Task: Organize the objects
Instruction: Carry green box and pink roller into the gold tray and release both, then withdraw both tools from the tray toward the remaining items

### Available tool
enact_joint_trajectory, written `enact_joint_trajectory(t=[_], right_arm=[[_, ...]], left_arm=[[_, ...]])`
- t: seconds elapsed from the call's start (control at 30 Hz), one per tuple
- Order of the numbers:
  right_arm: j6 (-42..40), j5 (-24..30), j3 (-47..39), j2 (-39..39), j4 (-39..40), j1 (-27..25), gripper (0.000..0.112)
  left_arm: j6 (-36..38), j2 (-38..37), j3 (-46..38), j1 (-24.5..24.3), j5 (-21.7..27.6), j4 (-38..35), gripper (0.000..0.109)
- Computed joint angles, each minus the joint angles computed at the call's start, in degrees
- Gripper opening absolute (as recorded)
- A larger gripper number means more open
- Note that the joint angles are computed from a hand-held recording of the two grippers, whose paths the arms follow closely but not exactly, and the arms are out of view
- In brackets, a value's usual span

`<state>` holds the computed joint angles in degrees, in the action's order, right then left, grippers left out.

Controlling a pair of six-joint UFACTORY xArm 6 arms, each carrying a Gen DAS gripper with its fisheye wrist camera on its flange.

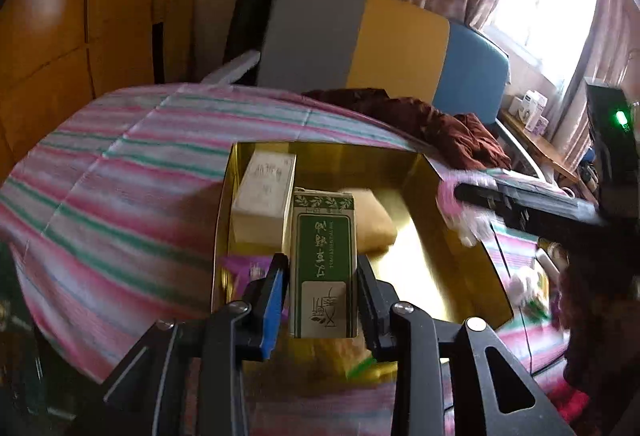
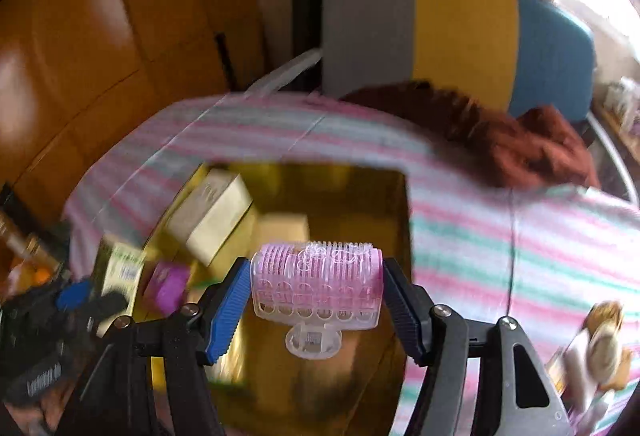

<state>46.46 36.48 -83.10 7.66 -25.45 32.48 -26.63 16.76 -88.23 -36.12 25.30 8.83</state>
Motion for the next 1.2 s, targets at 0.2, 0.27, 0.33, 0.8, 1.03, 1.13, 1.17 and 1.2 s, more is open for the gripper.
enact_joint_trajectory(t=[0.2,0.27,0.33,0.8,1.03,1.13,1.17,1.2], right_arm=[[5.8,-1.1,-1.1,0.9,-1.7,-1.8,0.074],[4.9,-1.1,1.0,0.0,0.5,-1.5,0.074],[4.3,-2.3,4.0,-1.1,2.4,-0.9,0.074],[21.6,-0.7,15.0,-8.3,-16.9,5.2,0.074],[23.7,-1.4,15.9,-9.1,-16.2,6.0,0.074],[24.7,-0.7,16.6,-9.7,-17.1,6.7,0.074],[25.0,-0.2,16.6,-9.9,-17.4,6.8,0.074],[25.4,0.6,16.7,-10.1,-18.0,7.2,0.074]], left_arm=[[-2.8,-1.0,1.8,0.5,-0.8,3.6,0.067],[-3.0,-1.8,3.1,0.6,-0.7,3.4,0.071],[-3.5,-2.7,4.7,0.6,-0.8,3.7,0.071],[-21.7,-6.3,8.8,-1.4,1.2,23.7,0.085],[-26.8,-7.7,9.8,-1.9,0.5,30.5,0.097],[-25.8,-7.5,9.7,-2.3,0.6,29.6,0.097],[-25.5,-7.4,9.7,-2.5,0.6,29.3,0.097],[-25.1,-7.3,9.6,-2.6,0.7,29.1,0.097]])
